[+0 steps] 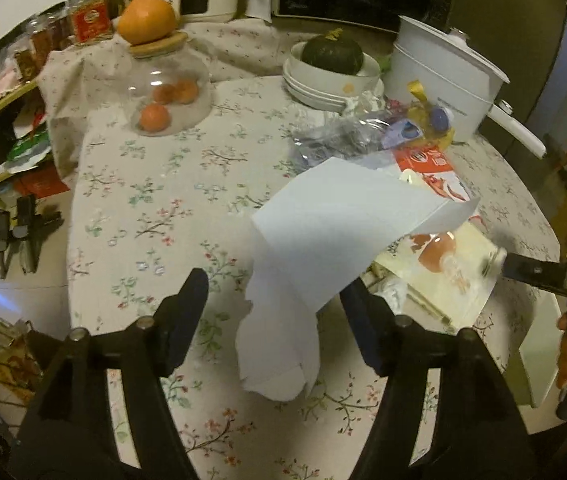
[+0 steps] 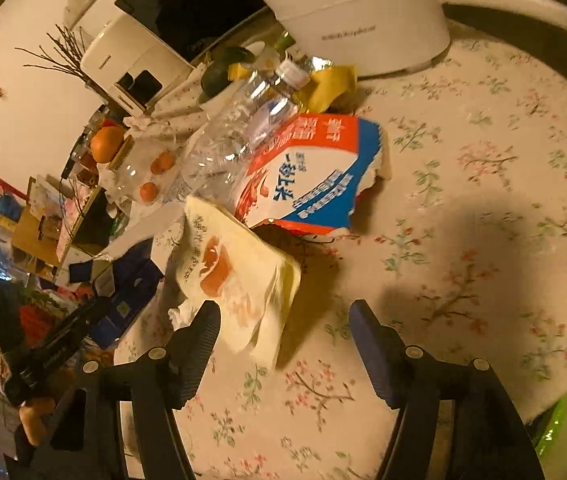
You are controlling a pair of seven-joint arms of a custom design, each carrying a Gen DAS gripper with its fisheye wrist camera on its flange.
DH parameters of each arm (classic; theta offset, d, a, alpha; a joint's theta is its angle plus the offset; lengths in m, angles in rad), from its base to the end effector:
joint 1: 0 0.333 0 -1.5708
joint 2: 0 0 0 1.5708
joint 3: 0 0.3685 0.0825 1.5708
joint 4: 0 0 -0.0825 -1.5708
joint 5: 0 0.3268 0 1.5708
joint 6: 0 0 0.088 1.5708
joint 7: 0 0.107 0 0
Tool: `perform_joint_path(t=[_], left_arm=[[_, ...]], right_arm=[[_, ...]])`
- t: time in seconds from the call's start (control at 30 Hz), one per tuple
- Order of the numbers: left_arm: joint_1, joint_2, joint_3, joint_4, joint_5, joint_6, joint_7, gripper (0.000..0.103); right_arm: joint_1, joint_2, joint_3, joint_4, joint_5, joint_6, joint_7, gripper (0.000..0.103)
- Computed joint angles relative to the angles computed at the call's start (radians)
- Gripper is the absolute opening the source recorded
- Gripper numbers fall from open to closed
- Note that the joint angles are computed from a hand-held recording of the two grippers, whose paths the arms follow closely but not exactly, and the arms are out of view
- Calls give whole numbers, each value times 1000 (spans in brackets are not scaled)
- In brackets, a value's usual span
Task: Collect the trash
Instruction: 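Grasp the white paper towel with the left gripper while the right grasps the bread bag, then carry the paper towel and bread bag to the white bin and release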
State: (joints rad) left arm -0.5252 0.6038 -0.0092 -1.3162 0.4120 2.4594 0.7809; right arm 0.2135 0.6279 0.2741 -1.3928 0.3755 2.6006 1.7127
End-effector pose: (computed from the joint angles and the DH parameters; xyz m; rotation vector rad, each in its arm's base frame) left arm 0.6402 -0.3768 0.5085 -1.8930 1.8772 -0.6693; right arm 0.6860 0.2857 0.4826 -1.7004 1.7356 0.1433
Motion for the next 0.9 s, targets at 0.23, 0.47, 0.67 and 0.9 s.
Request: perform_joint_path(t=[0.23, 0.47, 0.67, 0.9], left_arm=[[22, 37, -33, 38, -43, -2, 79, 19], [27, -5, -23, -29, -84, 78, 44, 2], [29, -59, -26, -98, -114, 154, 28, 2], [21, -95, -18, -141, -123, 232, 6, 2]], right_arm=[[27, 73, 0, 83, -14, -9, 33, 66], [-15, 87, 77, 84, 54, 5, -56, 8], [-25, 25, 98, 47, 111, 7, -158, 6], [-32, -75, 88, -44, 175, 56, -240, 5]])
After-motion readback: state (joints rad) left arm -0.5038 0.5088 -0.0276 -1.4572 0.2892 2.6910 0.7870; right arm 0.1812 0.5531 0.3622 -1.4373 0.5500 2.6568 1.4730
